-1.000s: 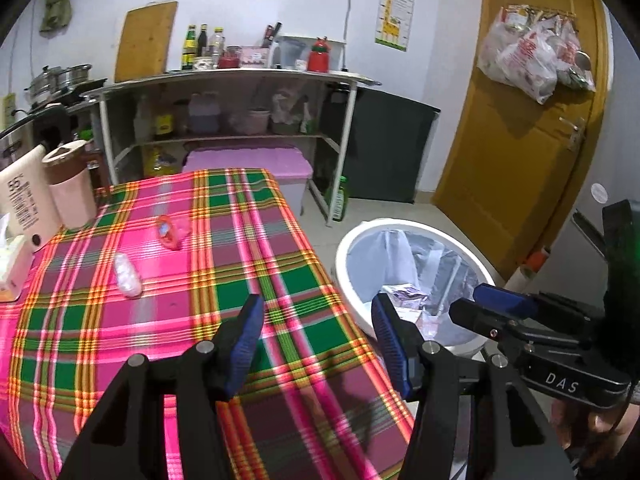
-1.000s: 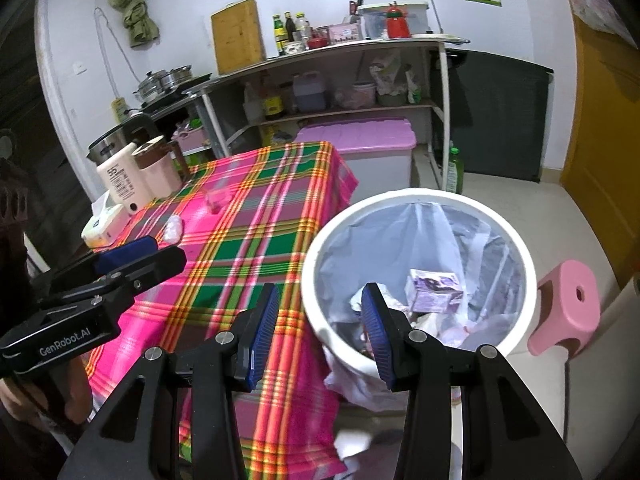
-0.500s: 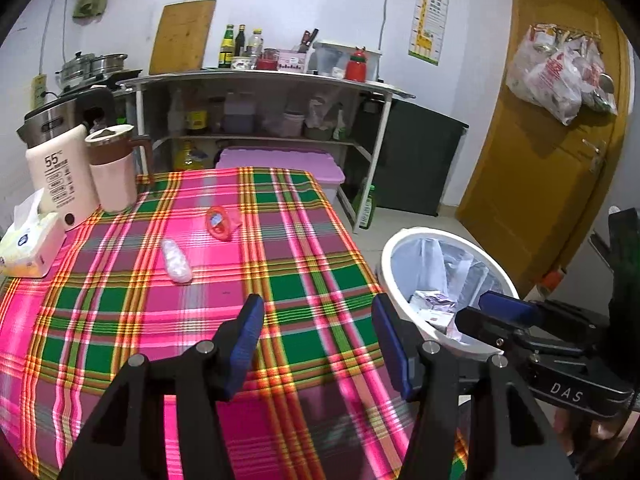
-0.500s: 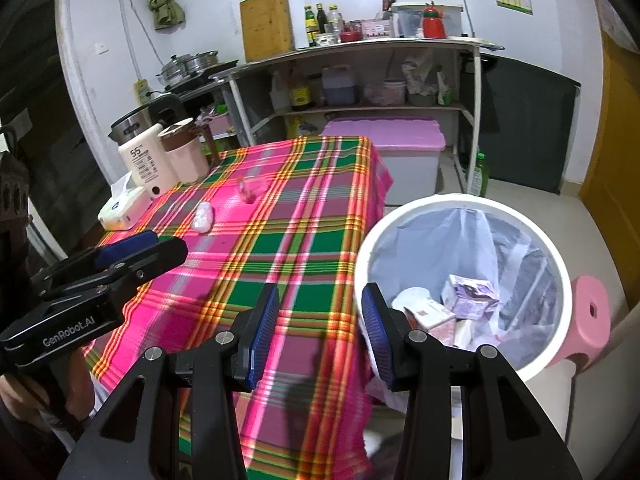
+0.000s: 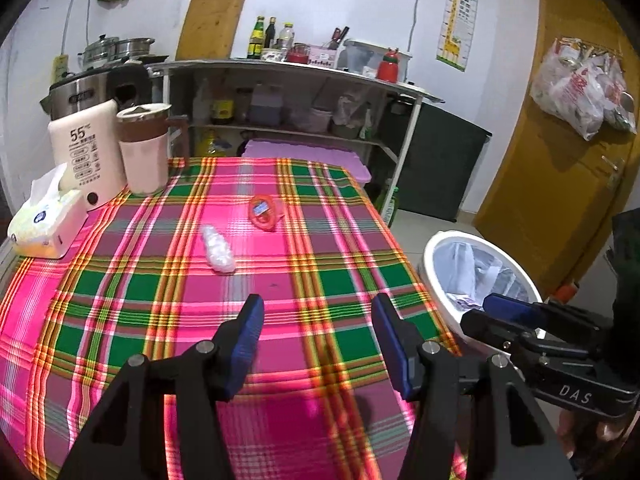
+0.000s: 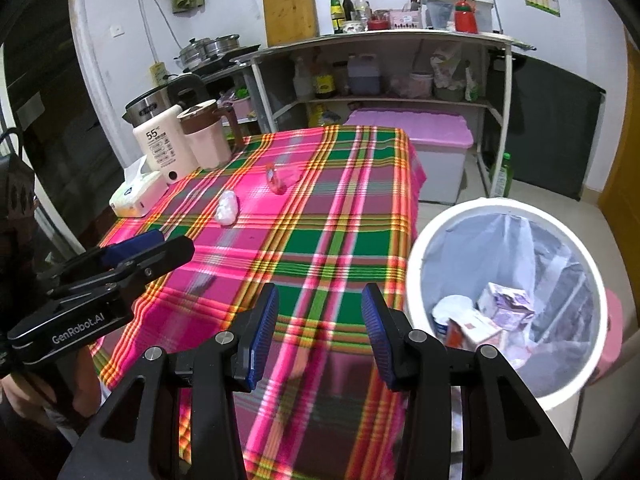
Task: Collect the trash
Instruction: 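Move both open tools back over the remaining trash on the table, then grasp the clear plastic bag with the left tool while the right tool grasps the red-lidded clear cup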
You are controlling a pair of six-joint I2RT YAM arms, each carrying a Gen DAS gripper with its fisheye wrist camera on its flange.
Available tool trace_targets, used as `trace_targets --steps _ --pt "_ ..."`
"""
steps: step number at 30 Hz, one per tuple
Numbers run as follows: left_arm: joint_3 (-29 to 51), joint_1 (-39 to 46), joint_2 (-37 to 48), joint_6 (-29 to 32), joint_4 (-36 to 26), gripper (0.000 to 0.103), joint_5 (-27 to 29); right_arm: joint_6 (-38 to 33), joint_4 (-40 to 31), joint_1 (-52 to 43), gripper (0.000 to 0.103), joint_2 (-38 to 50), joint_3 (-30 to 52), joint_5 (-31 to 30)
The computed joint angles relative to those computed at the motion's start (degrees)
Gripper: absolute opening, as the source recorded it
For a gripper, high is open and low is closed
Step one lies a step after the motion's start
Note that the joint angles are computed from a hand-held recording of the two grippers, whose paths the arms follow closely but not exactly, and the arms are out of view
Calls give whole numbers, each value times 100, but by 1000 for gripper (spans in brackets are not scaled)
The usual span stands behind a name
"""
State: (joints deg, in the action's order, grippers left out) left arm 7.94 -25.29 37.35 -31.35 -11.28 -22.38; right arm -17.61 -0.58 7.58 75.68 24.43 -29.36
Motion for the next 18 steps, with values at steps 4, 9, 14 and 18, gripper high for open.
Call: trace_targets --steps 4,9,14,18 --pt "-170 886 -118 413 137 58 580 196 228 313 50 375 143 101" --pt "-326 2128 110 957 562 58 1367 329 458 649 51 796 339 242" --pt "-333 3224 988 1378 1427 59 2077 406 639 873 51 1122 521 355" --pt "-214 3615 1979 1484 2244 59 2377 473 742 914 51 1386 695 383"
